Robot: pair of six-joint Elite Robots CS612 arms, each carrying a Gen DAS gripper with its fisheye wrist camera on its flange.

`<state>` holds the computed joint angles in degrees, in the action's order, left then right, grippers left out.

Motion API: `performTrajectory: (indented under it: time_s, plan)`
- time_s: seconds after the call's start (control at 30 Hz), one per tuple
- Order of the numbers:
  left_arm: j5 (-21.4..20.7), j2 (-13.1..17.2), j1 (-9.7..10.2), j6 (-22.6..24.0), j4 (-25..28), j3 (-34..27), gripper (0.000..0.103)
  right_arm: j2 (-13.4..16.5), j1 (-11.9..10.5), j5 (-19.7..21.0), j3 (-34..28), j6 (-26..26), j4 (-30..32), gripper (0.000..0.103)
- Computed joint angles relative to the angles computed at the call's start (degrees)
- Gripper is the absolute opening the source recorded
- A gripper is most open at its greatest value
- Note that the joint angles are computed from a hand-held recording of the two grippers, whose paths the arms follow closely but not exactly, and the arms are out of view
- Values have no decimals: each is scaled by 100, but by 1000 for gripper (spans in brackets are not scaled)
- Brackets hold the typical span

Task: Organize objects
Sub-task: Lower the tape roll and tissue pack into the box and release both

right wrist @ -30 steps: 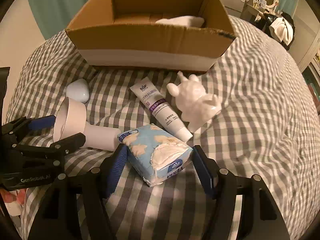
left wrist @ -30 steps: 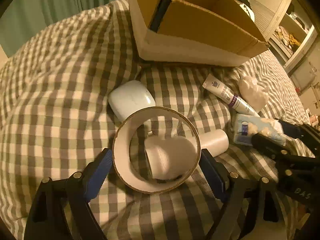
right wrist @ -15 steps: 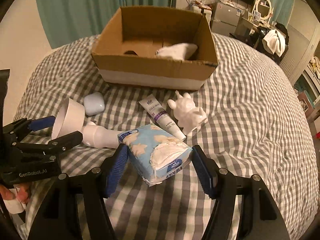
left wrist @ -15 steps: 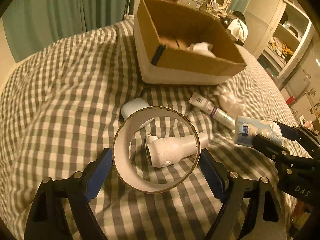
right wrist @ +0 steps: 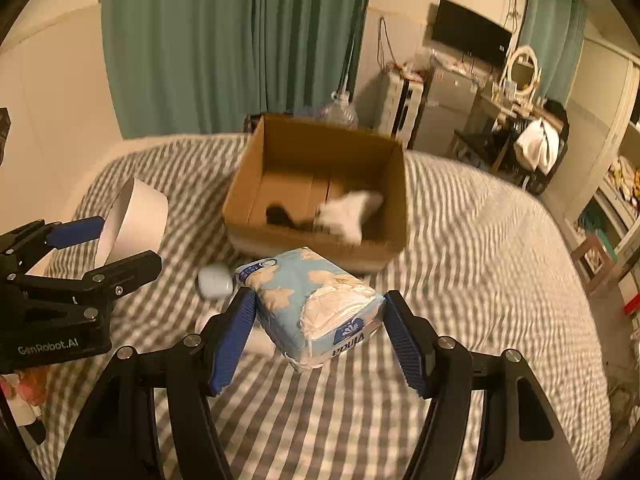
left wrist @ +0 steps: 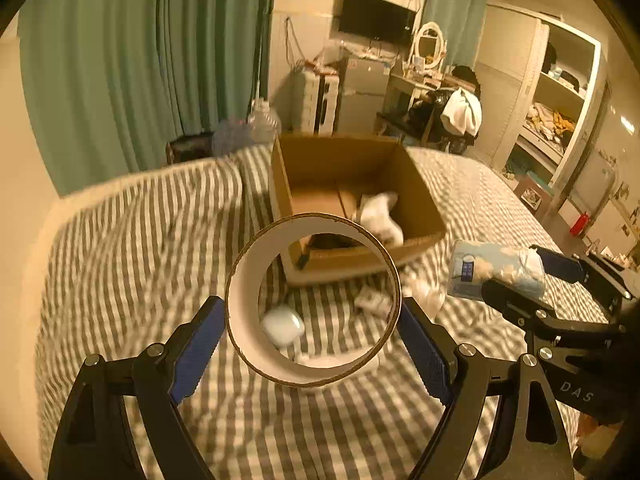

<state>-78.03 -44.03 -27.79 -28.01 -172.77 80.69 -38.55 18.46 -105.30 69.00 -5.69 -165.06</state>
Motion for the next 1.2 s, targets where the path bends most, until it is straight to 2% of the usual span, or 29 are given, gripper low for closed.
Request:
performTrajectory:
  time_s: [0.17, 0.43, 0.6, 0.8, 0.97, 1.1, 1.17, 1.2]
  plan:
    - [15, 88, 59, 256, 16, -373, 88, 65, -27, 25, -340, -129, -65, 65]
    - [-145, 709, 233, 490, 765, -1709, 88, 502, -164, 197, -1343, -45, 346, 65]
    - [-79, 1233, 296, 719, 1371, -2627, 88, 986, -297, 401, -2232, 151, 842, 65]
    - [-252, 1860, 373, 931, 2056, -3616, 88, 1689, -416, 481, -3466, 314, 1569, 65]
    - [-448, 2219, 398, 1141, 2281, -4146, 88, 2185, -486, 510, -4293, 533, 1986, 65]
    - [-437, 2468, 391, 1340, 2395, -4540, 88, 2412, -562, 755, -4671, 677, 2243, 67]
    - [-468, 2530, 387, 1343, 2518, -4661, 89, 2447, -575, 857, -4696, 734, 2224, 67]
    - [-468, 2552, 387, 1315, 2576, -4713, 90, 2437, -586, 902, -4658, 762, 2162, 71]
